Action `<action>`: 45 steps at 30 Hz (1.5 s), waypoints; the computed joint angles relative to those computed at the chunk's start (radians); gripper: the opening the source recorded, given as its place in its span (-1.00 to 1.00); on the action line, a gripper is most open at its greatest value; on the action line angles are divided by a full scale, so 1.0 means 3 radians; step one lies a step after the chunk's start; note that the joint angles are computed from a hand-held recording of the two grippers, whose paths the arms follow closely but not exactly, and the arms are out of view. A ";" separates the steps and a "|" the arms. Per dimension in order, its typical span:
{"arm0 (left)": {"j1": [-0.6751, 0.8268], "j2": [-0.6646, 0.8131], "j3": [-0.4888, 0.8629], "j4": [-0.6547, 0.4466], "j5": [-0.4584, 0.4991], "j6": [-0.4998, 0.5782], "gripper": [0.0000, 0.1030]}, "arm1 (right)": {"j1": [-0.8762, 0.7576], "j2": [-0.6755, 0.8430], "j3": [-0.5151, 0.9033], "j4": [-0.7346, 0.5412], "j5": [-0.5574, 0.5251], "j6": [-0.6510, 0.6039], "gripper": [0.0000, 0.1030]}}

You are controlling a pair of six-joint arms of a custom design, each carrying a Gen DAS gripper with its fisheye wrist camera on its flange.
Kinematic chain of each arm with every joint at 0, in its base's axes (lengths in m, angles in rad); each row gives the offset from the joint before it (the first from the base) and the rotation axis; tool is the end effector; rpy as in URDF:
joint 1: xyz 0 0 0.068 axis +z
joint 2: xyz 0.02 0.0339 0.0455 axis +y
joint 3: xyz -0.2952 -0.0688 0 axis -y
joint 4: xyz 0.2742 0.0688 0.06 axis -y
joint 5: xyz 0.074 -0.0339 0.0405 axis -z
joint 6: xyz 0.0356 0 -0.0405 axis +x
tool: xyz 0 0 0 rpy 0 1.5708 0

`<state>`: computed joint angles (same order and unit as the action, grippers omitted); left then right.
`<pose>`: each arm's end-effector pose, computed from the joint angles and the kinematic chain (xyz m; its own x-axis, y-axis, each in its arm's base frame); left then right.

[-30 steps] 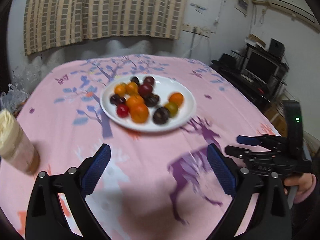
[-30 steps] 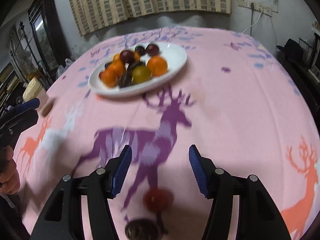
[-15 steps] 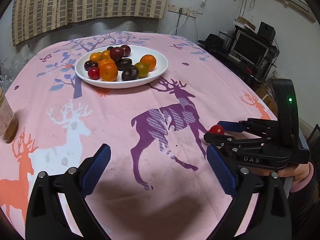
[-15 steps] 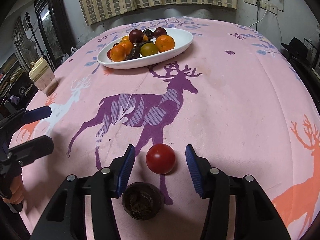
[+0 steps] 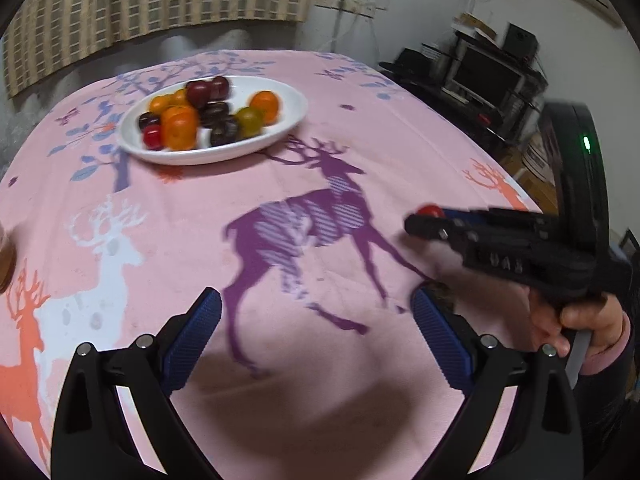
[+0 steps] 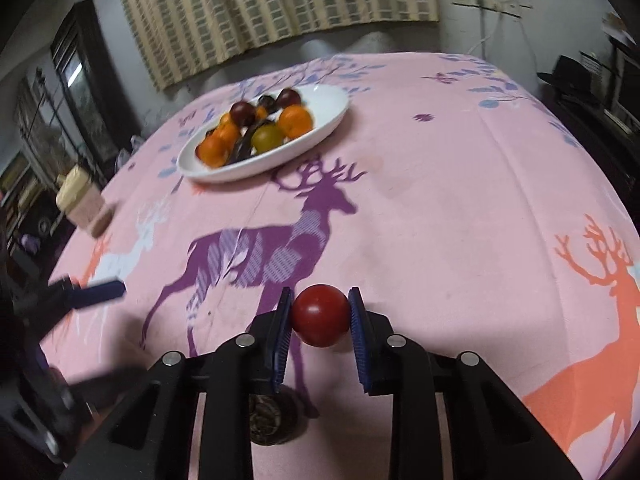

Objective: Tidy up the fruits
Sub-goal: 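Grasp a red cherry tomato with the right gripper while the left gripper grasps a dark purple tomato, then carry both tomatoes onto the white plate and open both grippers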

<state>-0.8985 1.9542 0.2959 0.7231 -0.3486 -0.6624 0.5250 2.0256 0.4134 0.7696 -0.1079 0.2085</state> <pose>0.1528 -0.1724 0.0224 -0.7697 0.0389 -0.6372 0.1720 0.9739 -0.1484 0.2327 0.1392 0.0206 -0.7479 -0.1954 -0.6345 -0.4145 0.8840 0.2164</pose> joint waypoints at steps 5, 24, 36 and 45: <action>-0.0278 0.0263 0.0560 -0.0397 0.0136 0.0376 0.43 | -0.0178 -0.0035 -0.0060 0.0078 -0.0085 0.0082 -0.46; -0.0340 0.0674 0.1154 -0.0847 0.0209 0.0548 -0.24 | -0.0183 0.0076 -0.0069 0.0203 -0.0059 0.0071 -0.45; 0.0708 -0.0467 0.0406 -0.0557 0.0190 0.1092 -0.25 | 0.0200 -0.0201 0.0759 -0.0546 0.0127 0.0115 -0.46; 0.2220 -0.0154 0.1115 -0.0617 0.0591 0.1506 -0.25 | 0.0202 0.0793 0.2642 -0.1489 0.0031 0.0029 -0.46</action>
